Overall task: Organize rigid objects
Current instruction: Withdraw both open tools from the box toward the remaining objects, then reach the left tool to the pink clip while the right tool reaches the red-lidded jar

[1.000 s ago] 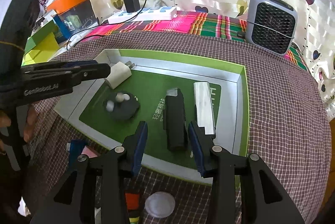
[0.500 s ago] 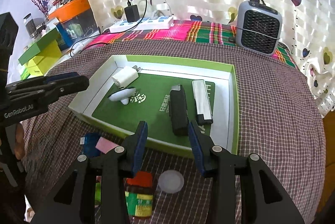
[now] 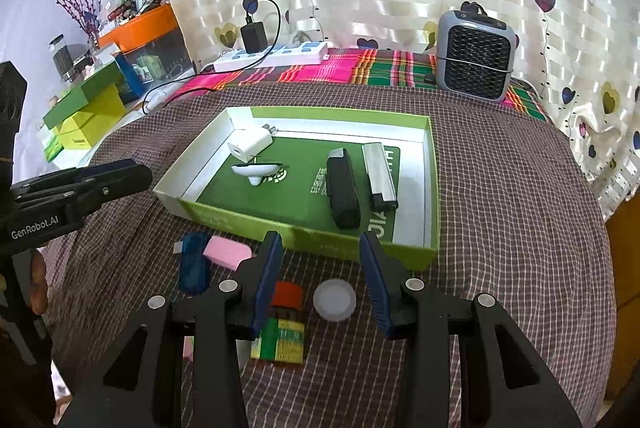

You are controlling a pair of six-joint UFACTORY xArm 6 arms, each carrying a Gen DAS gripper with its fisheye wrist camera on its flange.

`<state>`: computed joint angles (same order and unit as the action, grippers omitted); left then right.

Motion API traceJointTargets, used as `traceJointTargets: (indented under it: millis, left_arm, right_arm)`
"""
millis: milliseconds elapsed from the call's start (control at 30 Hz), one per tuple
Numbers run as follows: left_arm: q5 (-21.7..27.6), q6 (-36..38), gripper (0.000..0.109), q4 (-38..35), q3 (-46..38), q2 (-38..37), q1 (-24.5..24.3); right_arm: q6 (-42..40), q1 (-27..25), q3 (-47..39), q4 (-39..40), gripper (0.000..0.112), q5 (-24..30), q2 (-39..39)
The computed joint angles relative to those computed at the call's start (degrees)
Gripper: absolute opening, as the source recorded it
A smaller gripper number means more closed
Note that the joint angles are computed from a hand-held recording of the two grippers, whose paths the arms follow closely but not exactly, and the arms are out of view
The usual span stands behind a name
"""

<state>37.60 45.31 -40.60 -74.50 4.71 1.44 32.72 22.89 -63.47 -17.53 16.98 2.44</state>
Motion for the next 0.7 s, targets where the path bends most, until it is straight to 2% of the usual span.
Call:
traceJointTargets:
  millis: [333,700]
  left_arm:
    - [0.7,3.7,0.038,-3.3,7.1,-5.0,1.1]
    - [3.0,6.7,0.041,-6.5,10.7,-7.9,2.0]
  right_arm:
    - [1.4,1.1,6.3,1.6,0.042,-2.5,-3.2]
    - [0.4,2.8,7.6,4.2,0.042,-2.9,-3.0]
